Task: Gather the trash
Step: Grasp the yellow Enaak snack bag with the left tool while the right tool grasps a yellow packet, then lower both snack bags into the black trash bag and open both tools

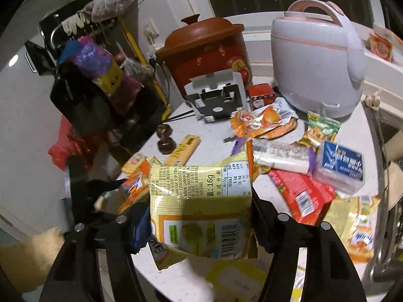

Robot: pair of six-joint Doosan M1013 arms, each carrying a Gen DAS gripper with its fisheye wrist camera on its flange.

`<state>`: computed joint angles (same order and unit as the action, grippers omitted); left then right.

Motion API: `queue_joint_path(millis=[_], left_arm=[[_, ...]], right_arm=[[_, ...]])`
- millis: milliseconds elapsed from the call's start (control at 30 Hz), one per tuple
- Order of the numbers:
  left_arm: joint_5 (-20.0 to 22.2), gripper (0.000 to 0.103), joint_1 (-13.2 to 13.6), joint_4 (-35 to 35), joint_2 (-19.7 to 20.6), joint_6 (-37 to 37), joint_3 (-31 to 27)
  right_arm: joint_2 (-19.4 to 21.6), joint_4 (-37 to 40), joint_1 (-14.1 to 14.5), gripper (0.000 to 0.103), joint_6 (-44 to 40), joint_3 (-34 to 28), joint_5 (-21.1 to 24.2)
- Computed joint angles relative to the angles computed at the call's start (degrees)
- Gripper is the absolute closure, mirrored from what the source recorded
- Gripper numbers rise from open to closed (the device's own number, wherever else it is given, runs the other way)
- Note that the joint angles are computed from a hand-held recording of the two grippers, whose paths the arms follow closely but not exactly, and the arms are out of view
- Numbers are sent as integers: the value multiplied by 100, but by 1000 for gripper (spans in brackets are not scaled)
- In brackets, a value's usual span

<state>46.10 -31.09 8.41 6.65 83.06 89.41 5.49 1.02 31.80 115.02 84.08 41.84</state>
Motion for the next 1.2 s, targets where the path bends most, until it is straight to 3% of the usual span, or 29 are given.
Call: queue_joint_path(millis=[33, 67, 100, 167, 567, 833, 967, 1067, 1200], left_arm=[[-116, 31, 38, -218, -18, 157, 30], [-236, 67, 83, -356, -40, 164, 56], [-254, 75, 100, -327, -37, 44, 42], [-234, 81, 251, -900, -12, 216, -11], [-554, 85, 186, -1189, -254, 474, 130], [-698, 85, 179, -1486, -781, 777, 428], [-229, 85, 166, -1724, -1269, 1168, 784], [476, 85, 79, -1781, -1604, 1275, 1138], [1126, 85, 52, -2144, -1651, 1239, 1522]], right_arm=[[29, 37, 12, 38, -1, -18, -19], [26, 81, 22, 38, 1, -1, -48], [23, 132, 31, 38, -13, 11, -56], [0, 207, 51, 38, -28, 53, -100], [-12, 555, 153, 38, -259, 81, -238], [-185, 884, 343, 38, -791, 169, -227], [-343, 1225, 574, 38, -1436, 313, 39], [-383, 1236, 793, 38, -1534, 488, 384], [-336, 1535, 966, 38, -1363, 930, 625]])
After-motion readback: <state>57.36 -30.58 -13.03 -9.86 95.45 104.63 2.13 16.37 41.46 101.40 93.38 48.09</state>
